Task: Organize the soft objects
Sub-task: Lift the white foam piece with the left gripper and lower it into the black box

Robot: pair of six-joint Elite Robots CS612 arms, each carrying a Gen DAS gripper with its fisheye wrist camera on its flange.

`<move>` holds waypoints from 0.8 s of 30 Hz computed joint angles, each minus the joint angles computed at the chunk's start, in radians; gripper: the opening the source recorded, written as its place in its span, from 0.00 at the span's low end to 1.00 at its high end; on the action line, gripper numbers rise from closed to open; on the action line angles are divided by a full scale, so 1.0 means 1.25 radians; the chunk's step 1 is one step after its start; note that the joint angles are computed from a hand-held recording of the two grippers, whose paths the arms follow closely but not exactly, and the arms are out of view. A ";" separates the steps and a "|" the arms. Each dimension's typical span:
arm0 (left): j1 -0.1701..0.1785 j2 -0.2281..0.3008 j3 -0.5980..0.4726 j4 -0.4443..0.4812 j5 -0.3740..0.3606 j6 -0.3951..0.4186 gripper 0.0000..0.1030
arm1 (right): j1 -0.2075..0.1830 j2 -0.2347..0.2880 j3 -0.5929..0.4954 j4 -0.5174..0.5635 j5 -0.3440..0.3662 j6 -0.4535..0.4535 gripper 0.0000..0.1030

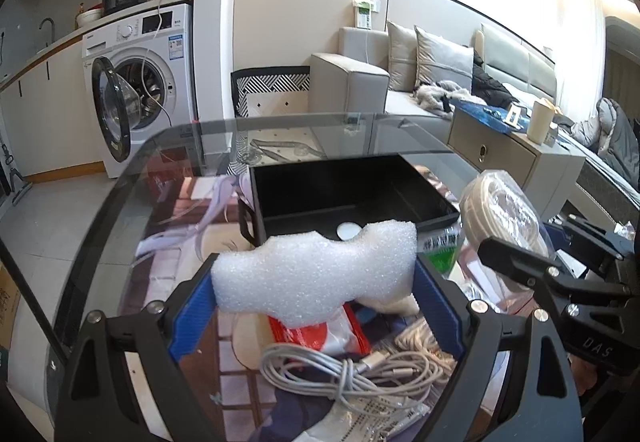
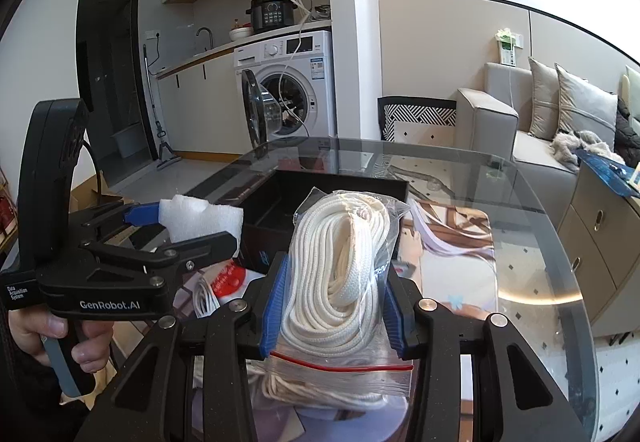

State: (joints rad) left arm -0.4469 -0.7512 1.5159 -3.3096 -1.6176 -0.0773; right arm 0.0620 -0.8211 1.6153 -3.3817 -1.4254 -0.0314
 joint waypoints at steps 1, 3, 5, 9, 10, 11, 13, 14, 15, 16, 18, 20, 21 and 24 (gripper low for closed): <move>0.001 0.001 -0.003 -0.002 0.001 -0.001 0.88 | 0.000 0.001 -0.005 0.006 0.004 0.000 0.41; 0.002 0.003 -0.012 0.000 0.003 -0.002 0.88 | 0.002 0.004 -0.016 0.015 0.005 0.001 0.41; 0.005 0.007 -0.024 0.006 0.002 -0.006 0.88 | 0.002 0.009 -0.030 0.025 0.006 0.000 0.41; 0.010 0.021 -0.055 0.024 -0.008 -0.016 0.88 | 0.001 0.021 -0.061 0.054 0.007 0.001 0.41; 0.011 0.024 -0.063 0.031 -0.011 -0.020 0.88 | 0.002 0.025 -0.071 0.062 0.005 -0.001 0.41; 0.012 0.028 -0.072 0.038 -0.016 -0.024 0.88 | 0.001 0.028 -0.078 0.068 0.006 -0.002 0.41; 0.013 0.035 -0.086 0.043 -0.021 -0.026 0.88 | -0.001 0.035 -0.095 0.083 0.008 -0.001 0.41; 0.012 0.038 -0.093 0.047 -0.021 -0.026 0.88 | -0.001 0.038 -0.101 0.088 0.008 0.000 0.41; 0.012 0.042 -0.101 0.053 -0.022 -0.026 0.88 | -0.002 0.041 -0.109 0.095 0.005 0.000 0.41; 0.012 0.047 -0.110 0.060 -0.025 -0.025 0.88 | -0.003 0.044 -0.113 0.100 0.005 0.001 0.41; 0.011 0.052 -0.120 0.070 -0.025 -0.024 0.88 | -0.004 0.050 -0.126 0.111 0.004 0.003 0.41; 0.011 0.059 -0.133 0.081 -0.029 -0.023 0.88 | -0.006 0.057 -0.144 0.128 0.005 0.002 0.41; 0.011 0.061 -0.137 0.086 -0.030 -0.023 0.88 | -0.006 0.061 -0.152 0.137 0.004 -0.001 0.41; 0.011 0.069 -0.153 0.105 -0.027 -0.029 0.88 | -0.008 0.070 -0.170 0.156 0.004 -0.005 0.41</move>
